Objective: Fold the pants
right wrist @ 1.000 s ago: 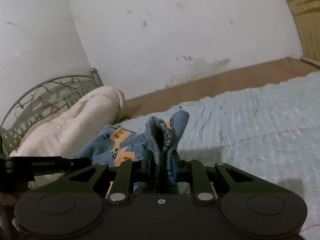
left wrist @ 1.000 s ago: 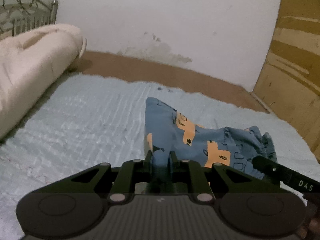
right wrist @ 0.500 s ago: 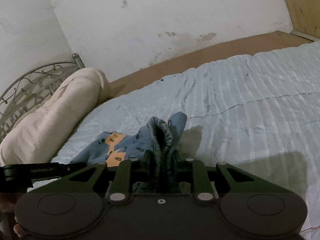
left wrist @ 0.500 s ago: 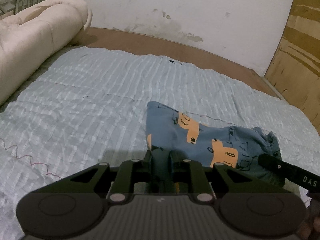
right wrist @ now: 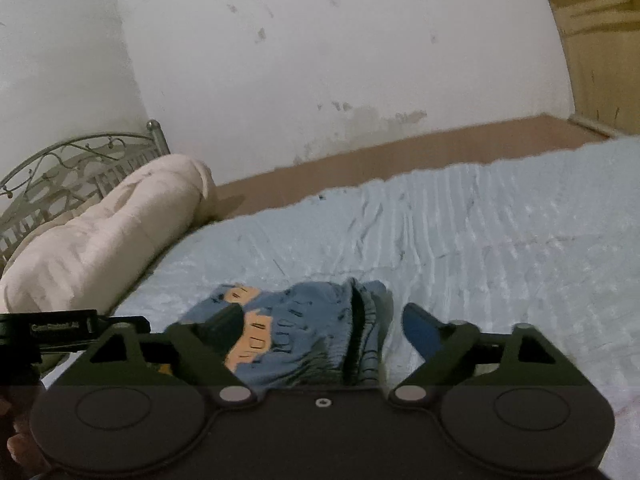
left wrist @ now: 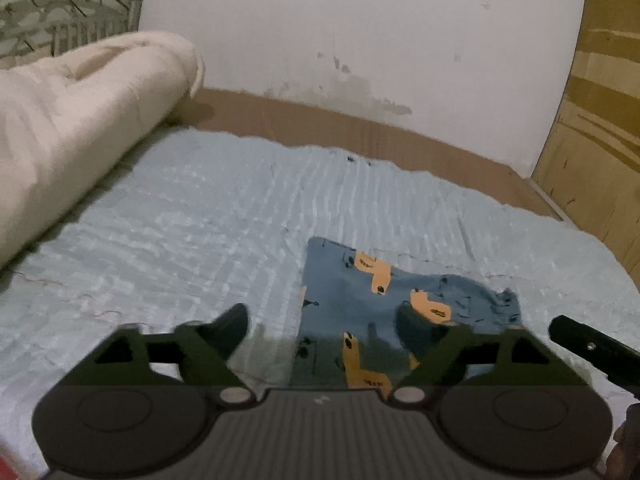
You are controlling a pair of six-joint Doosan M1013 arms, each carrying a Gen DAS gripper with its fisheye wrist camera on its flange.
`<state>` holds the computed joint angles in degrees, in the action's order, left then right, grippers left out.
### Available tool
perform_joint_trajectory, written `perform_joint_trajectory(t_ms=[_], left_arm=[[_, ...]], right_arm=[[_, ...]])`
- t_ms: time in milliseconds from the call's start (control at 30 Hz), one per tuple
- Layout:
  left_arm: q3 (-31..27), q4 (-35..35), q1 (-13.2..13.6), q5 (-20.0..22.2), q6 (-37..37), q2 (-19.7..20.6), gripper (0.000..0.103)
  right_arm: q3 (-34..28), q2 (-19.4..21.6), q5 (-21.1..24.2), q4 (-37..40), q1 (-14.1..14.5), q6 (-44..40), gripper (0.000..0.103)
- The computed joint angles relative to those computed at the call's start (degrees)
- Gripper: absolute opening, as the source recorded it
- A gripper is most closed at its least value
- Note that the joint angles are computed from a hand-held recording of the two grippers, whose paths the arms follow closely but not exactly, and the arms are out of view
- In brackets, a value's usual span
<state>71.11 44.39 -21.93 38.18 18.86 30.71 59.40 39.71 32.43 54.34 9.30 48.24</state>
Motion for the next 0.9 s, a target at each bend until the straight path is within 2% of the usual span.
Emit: perform_joint_trajectory(t_ms=[67,133,400,700,900], left_arm=[[1.4,3.2,-0.7,0.1,-2.8,-1.2,0.097],[3.0,7.0,-1.5,0.5,-6.3,-2.3,0.102],[9.5,16.5,-4.8,1.2,-15.5,-6.4,0.102],[16.0,19.1,-7.8,1.2,-18.7,-9.6,0.102],[18.9,18.1,-9.2,1.8,-18.8,-10.9,0.102]], right_arm=[[2.3,-1.7,-1.3,2.9,-0.1,-3.6,0.100],[4.4,-3.3,-2.2,5.6,-0.2,-6.9,0.102],[13.4,-9.5,-5.8,15.9,-0.5,-20.1,0.102],[24.0,-16.1,-9.3,23.9,-0.7,-33.0,0.102],[28.9,-18.7,-10.6,25.2,-1.0,-35.9,0.102]])
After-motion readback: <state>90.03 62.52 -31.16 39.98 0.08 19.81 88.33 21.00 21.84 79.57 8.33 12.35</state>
